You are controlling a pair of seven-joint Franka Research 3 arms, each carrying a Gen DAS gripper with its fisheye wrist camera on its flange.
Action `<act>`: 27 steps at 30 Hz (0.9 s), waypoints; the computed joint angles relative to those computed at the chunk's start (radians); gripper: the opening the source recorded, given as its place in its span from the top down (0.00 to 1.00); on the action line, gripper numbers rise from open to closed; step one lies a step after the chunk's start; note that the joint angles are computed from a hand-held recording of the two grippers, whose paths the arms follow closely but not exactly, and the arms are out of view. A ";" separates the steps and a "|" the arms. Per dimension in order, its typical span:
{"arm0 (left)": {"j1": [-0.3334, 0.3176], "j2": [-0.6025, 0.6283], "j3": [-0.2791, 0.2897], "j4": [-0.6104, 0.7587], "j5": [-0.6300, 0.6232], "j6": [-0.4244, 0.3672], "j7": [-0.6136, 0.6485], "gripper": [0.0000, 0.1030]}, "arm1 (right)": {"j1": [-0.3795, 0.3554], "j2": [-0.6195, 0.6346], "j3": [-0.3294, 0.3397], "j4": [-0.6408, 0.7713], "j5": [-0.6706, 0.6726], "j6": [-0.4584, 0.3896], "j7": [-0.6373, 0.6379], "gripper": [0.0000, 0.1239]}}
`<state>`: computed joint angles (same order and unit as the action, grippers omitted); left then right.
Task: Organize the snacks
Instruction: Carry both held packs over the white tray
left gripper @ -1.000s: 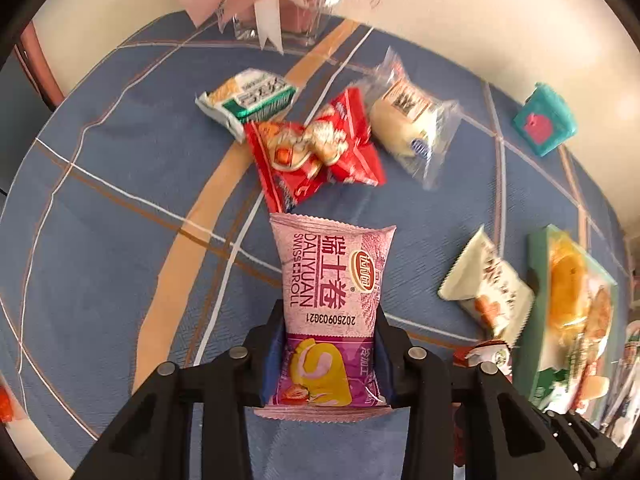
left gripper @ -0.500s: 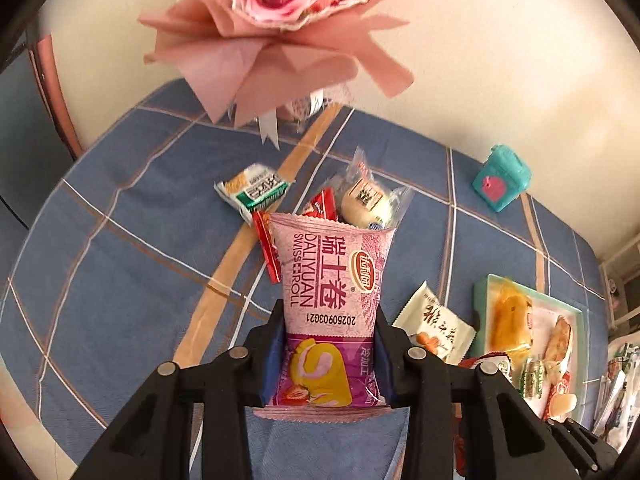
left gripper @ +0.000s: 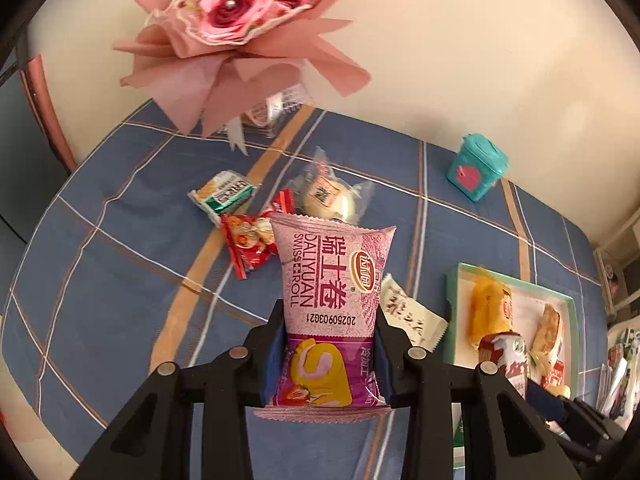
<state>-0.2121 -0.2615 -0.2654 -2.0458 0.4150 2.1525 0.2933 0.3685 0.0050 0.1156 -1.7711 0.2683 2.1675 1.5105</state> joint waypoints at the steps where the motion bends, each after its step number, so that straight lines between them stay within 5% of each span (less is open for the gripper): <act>1: -0.002 0.012 -0.005 0.014 0.003 -0.004 0.000 0.61 | -0.005 0.001 -0.005 0.001 0.000 -0.001 0.004 0.67; 15: -0.102 0.237 -0.042 0.242 0.068 -0.038 0.041 0.61 | -0.111 -0.001 -0.071 -0.002 0.001 0.016 0.073 0.67; 27: -0.213 0.457 -0.013 0.492 0.109 -0.048 0.159 0.61 | -0.191 0.012 -0.105 -0.004 -0.011 0.051 0.151 0.67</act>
